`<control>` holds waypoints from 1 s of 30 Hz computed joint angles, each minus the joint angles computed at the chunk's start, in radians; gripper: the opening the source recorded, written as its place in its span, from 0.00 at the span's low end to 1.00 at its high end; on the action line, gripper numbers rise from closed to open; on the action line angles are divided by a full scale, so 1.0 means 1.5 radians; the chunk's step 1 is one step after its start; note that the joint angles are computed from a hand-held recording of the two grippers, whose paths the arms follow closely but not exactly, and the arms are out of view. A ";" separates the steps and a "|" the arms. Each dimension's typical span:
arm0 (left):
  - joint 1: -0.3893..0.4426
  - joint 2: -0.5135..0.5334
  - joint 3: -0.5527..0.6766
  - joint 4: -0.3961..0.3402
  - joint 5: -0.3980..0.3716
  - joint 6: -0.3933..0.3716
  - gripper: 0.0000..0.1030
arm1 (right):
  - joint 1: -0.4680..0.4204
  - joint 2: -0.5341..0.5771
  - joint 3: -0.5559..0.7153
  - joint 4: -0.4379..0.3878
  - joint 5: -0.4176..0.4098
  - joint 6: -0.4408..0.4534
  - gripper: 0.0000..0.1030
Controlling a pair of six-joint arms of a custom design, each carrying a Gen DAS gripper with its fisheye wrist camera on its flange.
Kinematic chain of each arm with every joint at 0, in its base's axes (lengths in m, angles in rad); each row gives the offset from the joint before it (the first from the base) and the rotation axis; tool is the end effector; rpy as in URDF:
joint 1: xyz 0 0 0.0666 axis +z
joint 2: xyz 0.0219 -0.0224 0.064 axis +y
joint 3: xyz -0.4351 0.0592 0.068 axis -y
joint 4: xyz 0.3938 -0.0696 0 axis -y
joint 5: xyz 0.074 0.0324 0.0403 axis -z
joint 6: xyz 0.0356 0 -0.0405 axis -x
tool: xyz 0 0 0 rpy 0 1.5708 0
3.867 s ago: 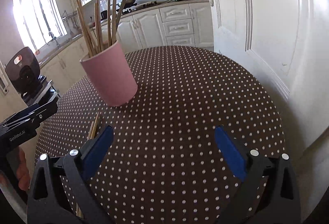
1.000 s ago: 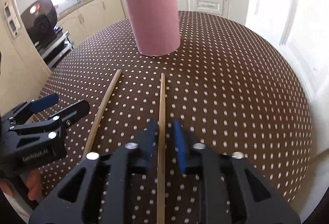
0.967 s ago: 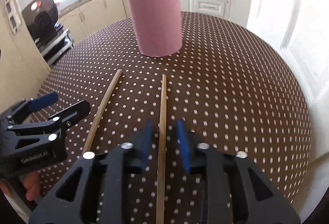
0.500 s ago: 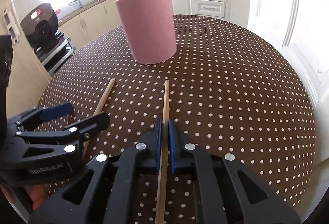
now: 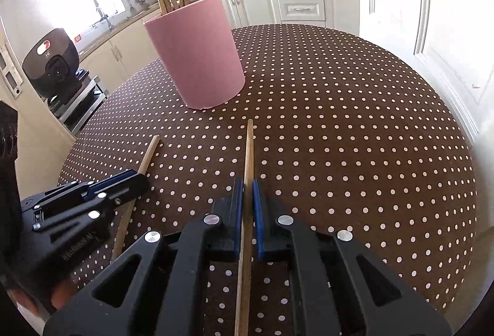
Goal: Organize utensils
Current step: 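Grasp the last chopstick with the left gripper while the right gripper holds its chopstick, then lift both held chopsticks upright and carry them over the pink cup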
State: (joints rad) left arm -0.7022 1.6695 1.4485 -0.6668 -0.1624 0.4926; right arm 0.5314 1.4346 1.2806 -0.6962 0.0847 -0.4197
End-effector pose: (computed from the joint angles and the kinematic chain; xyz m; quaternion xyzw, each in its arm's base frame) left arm 0.4504 -0.3740 0.3858 0.0712 0.9368 -0.1246 0.3190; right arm 0.4254 0.2461 0.4281 -0.0373 0.9343 0.1260 0.3313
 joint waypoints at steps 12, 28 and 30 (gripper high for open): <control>0.017 -0.033 -0.041 0.028 0.010 0.005 0.07 | 0.008 -0.028 -0.018 0.032 0.033 -0.002 0.05; -0.008 -0.103 -0.056 0.085 -0.067 -0.029 0.06 | 0.003 -0.085 -0.034 0.110 0.065 -0.018 0.05; -0.012 -0.109 -0.055 0.089 -0.082 -0.036 0.06 | 0.004 -0.090 -0.033 0.119 0.073 -0.016 0.05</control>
State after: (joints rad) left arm -0.7199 1.5057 1.3656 -0.5328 -0.2858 0.4382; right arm 0.5372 1.2992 1.2305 -0.5170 0.1948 -0.4442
